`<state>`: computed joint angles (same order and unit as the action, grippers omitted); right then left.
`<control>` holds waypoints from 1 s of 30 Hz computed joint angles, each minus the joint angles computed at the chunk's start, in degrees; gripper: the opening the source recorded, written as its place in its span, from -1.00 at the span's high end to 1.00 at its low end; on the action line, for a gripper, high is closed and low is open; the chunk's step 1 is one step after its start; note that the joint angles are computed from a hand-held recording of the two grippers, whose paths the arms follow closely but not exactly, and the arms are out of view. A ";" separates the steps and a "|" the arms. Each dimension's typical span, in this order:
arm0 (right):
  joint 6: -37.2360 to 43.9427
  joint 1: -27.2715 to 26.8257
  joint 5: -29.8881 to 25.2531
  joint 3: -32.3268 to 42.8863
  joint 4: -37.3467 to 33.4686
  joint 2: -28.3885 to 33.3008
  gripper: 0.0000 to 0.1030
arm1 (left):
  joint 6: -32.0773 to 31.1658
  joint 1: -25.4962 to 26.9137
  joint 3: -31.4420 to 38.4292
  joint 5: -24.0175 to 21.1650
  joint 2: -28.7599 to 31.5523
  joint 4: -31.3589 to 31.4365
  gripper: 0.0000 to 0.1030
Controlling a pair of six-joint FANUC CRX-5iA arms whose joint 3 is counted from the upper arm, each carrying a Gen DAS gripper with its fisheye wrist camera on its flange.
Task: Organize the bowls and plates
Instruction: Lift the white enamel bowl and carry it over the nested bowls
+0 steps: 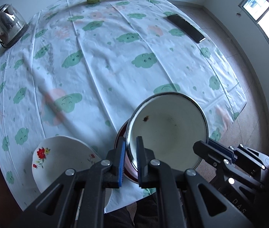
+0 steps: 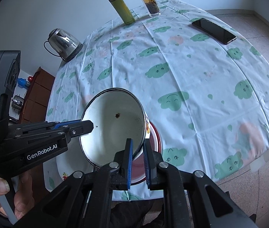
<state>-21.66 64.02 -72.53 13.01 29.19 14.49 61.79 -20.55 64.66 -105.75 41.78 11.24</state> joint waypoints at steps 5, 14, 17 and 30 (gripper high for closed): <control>0.20 0.22 0.05 0.40 -0.49 0.47 0.74 | -0.50 0.30 -3.29 1.15 -1.67 -0.28 0.86; -0.14 0.53 0.35 0.32 -0.86 0.64 0.74 | -0.92 0.61 -5.72 1.94 -2.87 -0.40 0.86; -0.41 0.67 0.44 0.25 -0.94 0.69 0.74 | -1.15 0.68 -6.62 2.26 -3.33 -0.51 0.86; -0.54 0.50 0.86 0.01 -1.64 0.85 0.74 | -1.47 0.69 -8.84 2.94 -4.04 -1.07 0.86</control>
